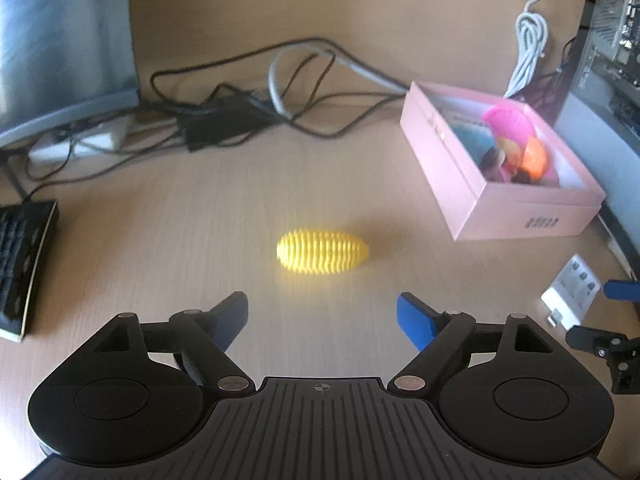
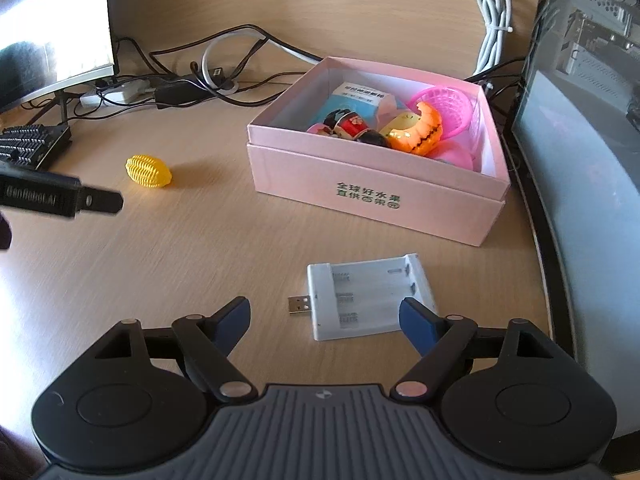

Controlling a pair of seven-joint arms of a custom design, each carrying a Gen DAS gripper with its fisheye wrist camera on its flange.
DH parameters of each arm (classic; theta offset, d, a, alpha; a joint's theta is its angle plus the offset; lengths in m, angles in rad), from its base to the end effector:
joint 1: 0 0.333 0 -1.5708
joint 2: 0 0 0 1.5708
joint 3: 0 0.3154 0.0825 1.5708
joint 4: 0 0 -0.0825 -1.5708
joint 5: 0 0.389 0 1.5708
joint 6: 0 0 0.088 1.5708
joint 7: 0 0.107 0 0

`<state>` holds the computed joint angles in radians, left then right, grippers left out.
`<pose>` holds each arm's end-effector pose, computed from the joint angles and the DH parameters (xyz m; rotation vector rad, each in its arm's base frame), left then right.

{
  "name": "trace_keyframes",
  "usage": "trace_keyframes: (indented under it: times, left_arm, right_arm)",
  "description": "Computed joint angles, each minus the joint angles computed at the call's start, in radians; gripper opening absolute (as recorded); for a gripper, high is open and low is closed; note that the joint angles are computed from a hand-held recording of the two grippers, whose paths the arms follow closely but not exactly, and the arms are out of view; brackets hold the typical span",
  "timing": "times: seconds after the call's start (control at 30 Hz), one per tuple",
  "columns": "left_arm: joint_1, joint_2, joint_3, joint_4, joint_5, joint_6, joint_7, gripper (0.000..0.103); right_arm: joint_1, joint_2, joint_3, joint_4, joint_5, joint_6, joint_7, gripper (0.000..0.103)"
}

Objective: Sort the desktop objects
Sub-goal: 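Grasp the yellow corn toy with the left gripper while the right grasps the charger again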

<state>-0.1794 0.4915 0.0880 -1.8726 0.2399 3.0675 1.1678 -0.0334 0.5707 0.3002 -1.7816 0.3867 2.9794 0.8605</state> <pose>0.6825 -0.0885 0.3268 -1.8699 1.7731 -0.7096 0.6928 0.1325 0.3103 -2.1634 1.2610 -0.4545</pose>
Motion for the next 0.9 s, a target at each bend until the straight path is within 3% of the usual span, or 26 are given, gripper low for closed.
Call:
trace_keyframes:
  times: [0.07, 0.13, 0.17, 0.27, 0.37, 0.47, 0.5, 0.53, 0.7, 0.77, 0.9]
  left_arm:
    - [0.101, 0.013, -0.11, 0.012, -0.032, 0.017, 0.091, 0.089]
    - [0.143, 0.033, -0.161, 0.03, -0.051, 0.033, 0.164, 0.092]
    - [0.132, 0.047, -0.151, 0.045, -0.05, 0.038, 0.184, 0.092]
    - [0.029, 0.093, -0.043, 0.109, -0.044, 0.001, 0.156, 0.092]
    - [0.004, 0.134, -0.017, 0.171, -0.054, -0.03, 0.115, 0.087]
    - [-0.019, 0.175, 0.016, 0.239, -0.029, -0.062, 0.092, 0.077]
    - [-0.018, 0.187, 0.016, 0.261, -0.02, -0.082, 0.093, 0.069]
    - [-0.012, 0.2, 0.01, 0.288, -0.012, -0.107, 0.099, 0.059]
    - [0.028, 0.224, -0.041, 0.335, 0.009, -0.174, 0.136, 0.035]
    - [0.054, 0.202, -0.076, 0.3, 0.001, -0.162, 0.163, 0.035]
    - [0.137, 0.129, -0.198, 0.181, -0.059, -0.144, 0.29, 0.035]
  right_arm:
    - [-0.005, -0.005, 0.0, -0.007, -0.002, 0.006, -0.005, 0.083]
    - [-0.008, -0.009, -0.005, -0.014, -0.007, 0.015, -0.01, 0.084]
    - [-0.003, -0.009, -0.015, -0.013, -0.013, 0.016, -0.002, 0.084]
    - [0.014, -0.008, -0.044, -0.01, -0.03, 0.011, 0.033, 0.084]
    - [0.022, -0.005, -0.058, -0.009, -0.046, 0.01, 0.058, 0.084]
    - [0.018, -0.003, -0.052, -0.008, -0.056, 0.008, 0.063, 0.084]
    - [0.016, -0.002, -0.049, -0.008, -0.059, 0.009, 0.061, 0.084]
    - [0.014, -0.001, -0.046, -0.009, -0.063, 0.012, 0.057, 0.084]
    - [-0.022, 0.022, 0.002, 0.013, -0.076, 0.031, -0.006, 0.088]
    - [-0.018, 0.043, -0.001, 0.044, -0.082, 0.024, -0.011, 0.091]
    - [0.034, 0.079, -0.063, 0.105, -0.119, -0.016, 0.033, 0.091]
